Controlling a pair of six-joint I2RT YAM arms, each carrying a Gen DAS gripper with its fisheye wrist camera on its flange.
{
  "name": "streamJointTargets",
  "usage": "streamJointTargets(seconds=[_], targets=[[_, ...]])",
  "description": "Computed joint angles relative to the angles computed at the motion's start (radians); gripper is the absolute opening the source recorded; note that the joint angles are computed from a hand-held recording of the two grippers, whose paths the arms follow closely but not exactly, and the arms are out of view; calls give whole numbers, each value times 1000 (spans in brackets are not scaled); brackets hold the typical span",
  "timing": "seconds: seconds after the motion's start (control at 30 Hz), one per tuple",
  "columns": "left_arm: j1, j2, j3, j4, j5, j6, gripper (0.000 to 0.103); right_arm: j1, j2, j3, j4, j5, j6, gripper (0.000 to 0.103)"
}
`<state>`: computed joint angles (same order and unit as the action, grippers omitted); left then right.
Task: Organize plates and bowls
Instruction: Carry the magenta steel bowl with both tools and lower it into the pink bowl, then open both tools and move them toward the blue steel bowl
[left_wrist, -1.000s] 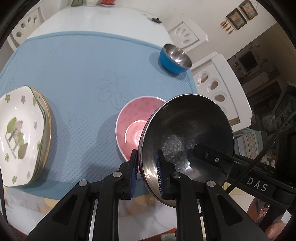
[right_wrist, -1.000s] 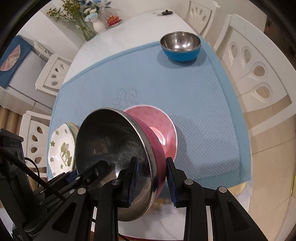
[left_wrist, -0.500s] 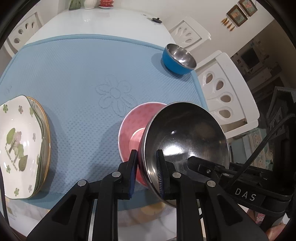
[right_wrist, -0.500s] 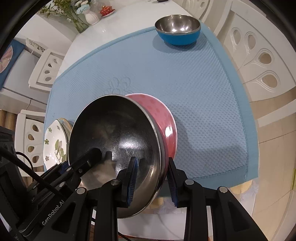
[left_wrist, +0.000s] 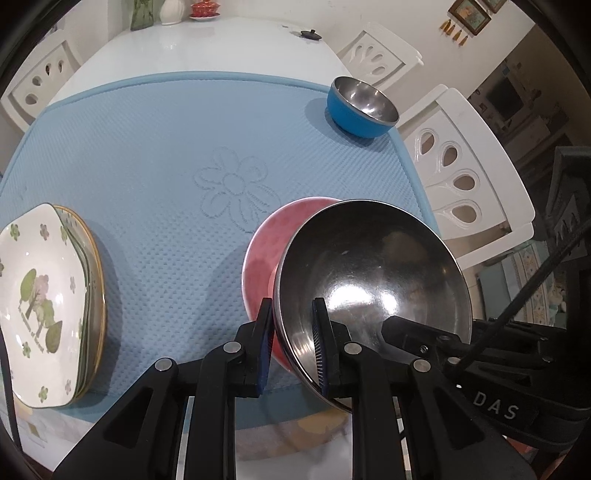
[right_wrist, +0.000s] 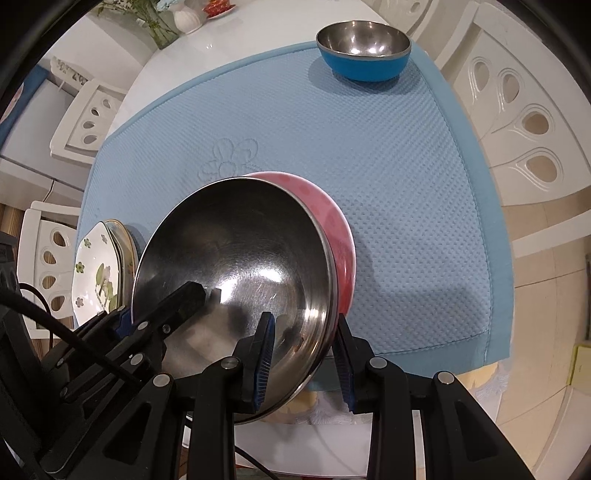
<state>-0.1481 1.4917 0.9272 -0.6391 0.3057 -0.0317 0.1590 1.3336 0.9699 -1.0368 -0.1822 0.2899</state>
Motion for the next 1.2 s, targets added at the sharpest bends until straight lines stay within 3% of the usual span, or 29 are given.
streamJointTargets(seconds=[0.47, 0.77, 1.2], targets=[[-15, -23, -36, 47, -73, -24, 28, -41, 0, -9, -8, -56, 10, 31], [51, -9, -25, 19, -46, -8, 28, -90, -25, -12, -24, -87, -27, 31], [27, 6, 7, -8, -34, -20, 28, -151, -34, -28, -39, -145, -65, 31]])
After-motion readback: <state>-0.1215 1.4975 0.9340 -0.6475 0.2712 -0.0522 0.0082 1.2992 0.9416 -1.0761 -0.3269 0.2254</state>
